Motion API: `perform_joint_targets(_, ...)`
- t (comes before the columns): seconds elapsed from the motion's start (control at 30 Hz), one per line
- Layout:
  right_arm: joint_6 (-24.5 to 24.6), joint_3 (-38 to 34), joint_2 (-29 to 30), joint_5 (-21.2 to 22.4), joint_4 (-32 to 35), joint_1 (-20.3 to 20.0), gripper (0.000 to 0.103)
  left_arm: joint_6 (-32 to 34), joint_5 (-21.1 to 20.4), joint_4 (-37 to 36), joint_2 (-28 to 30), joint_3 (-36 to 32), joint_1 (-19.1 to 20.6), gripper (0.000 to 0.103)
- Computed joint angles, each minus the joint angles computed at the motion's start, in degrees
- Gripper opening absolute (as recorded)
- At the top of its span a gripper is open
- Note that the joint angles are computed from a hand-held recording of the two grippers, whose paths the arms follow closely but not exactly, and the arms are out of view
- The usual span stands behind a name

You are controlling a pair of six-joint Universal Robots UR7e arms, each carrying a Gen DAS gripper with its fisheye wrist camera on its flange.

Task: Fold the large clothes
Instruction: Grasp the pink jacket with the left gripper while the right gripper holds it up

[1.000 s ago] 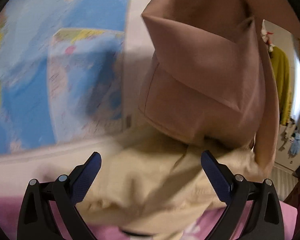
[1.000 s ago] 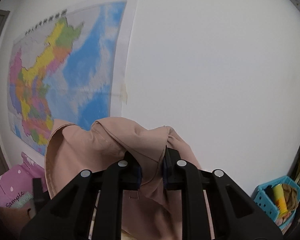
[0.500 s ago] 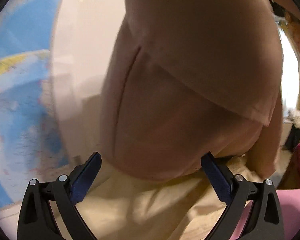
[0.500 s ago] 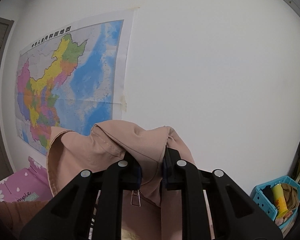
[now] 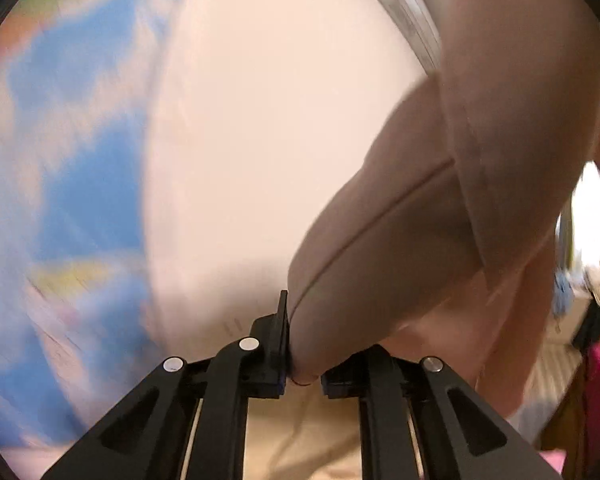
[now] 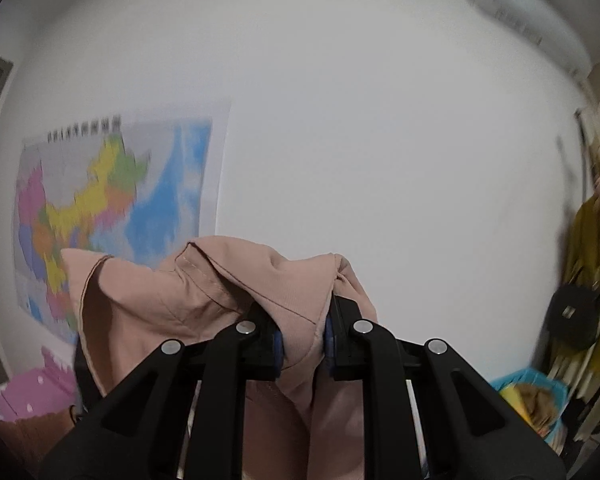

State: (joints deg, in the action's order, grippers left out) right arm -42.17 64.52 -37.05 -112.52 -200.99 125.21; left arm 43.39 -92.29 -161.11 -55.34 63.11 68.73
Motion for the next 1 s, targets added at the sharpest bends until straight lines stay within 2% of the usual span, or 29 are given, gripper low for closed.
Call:
perform_joint_targets(0.13,-0.3,6.8,-4.9,0.3,-3.4,3.0,0.015,-1.7,2.0,-3.6,-7.2,3.8,-3.0,0.014)
perform_joint_targets(0.17,-0.3,8.0,-5.6,0.2,-3.9,3.6,0.015,-1.4,3.8,-5.0,-10.1,6.1,-4.2,0.014)
perform_joint_targets(0.23,1.9,11.9,-7.8,1.9,-3.9,4.2,0.015,-0.8,5.7,-6.1,-14.7,9.4,-5.7,0.014)
perform_joint_targets(0.37,7.5,17.8,-10.6,6.2,-2.1,4.3,0.015,4.2,13.3,-9.6,-24.5,18.1,-9.3,0.017)
perform_joint_targets(0.43,9.6,20.0,-11.3,9.5,-1.4,4.1,0.015,6.8,17.4,-11.1,-29.2,23.0,-10.8,0.017)
perform_joint_targets(0.47,10.7,21.5,-11.7,11.9,-0.4,3.9,0.015,8.9,21.5,-12.0,-32.5,25.9,-12.6,0.017)
perform_joint_targets(0.63,14.8,23.9,-11.2,19.5,4.1,4.2,0.015,12.9,34.9,-14.3,-42.3,33.7,-18.0,0.017)
perform_joint_targets(0.67,15.0,23.7,-10.5,20.4,4.7,4.4,0.015,14.5,38.8,-15.6,-44.3,35.1,-19.8,0.017)
perform_joint_targets(0.77,16.3,21.6,-7.6,21.0,7.1,4.9,0.015,18.2,45.7,-20.2,-46.6,37.4,-22.1,0.017)
perform_joint_targets(0.8,17.1,19.8,-5.9,21.8,9.1,4.5,0.015,20.2,47.6,-22.1,-47.2,38.3,-22.3,0.017)
perform_joint_targets(0.87,20.2,15.2,-2.0,23.1,13.7,3.2,0.016,20.8,49.7,-22.3,-46.1,37.5,-19.8,0.017)
perform_joint_targets(0.93,22.1,8.6,2.8,23.1,20.9,2.0,0.016,16.1,51.0,-17.5,-44.2,35.4,-15.4,0.017)
perform_joint_targets(1.0,24.0,0.6,8.8,21.7,28.1,0.9,0.016,10.5,50.7,-12.5,-39.4,31.1,-8.2,0.017)
